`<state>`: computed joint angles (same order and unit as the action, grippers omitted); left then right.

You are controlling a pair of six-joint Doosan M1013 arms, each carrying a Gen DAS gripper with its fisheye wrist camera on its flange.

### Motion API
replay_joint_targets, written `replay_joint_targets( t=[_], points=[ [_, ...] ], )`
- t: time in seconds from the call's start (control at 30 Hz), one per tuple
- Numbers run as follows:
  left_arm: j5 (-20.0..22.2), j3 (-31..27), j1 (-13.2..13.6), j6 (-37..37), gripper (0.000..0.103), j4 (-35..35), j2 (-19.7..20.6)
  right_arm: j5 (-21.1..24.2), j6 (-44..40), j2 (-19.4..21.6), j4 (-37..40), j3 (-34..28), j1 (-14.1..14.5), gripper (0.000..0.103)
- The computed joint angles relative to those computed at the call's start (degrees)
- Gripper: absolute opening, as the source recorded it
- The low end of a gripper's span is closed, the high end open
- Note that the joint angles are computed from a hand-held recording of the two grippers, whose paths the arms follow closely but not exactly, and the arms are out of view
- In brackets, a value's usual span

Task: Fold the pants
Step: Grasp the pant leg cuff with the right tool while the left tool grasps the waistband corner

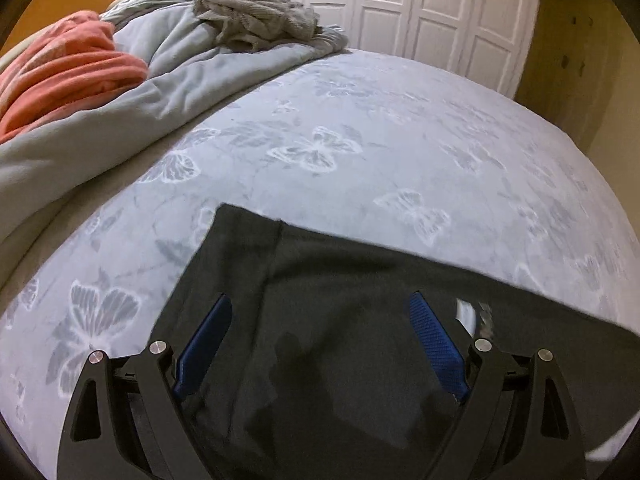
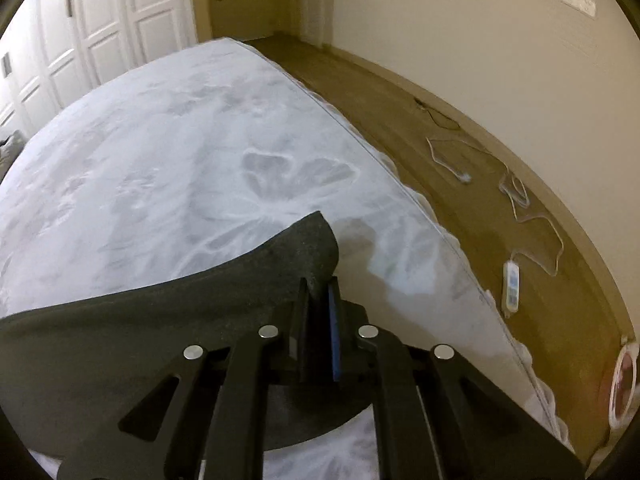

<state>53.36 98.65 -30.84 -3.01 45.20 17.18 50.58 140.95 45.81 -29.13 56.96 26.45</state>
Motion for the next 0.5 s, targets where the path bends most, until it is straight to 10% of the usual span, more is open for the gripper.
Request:
replay_joint_targets(
  t=[0.23,0.43,0.5],
  points=[
    [-3.2,-1.3,6.9,3.1,0.088,-9.3,1.2,-2.3,8.2,-0.7,-11.2,0.6,2.5,0.098],
    [-2.6,-4.6,9.8,5.6,0.09,-16.6,4.3,5.6,1.9,4.8,-0.5,-8.6,1.5,0.097],
    [0.8,-6.7,9.5,7.8,0.077,-16.5,5.8,0.2,3.4,3.5,1.9,-5.9,1.0,0.069]
  ],
)
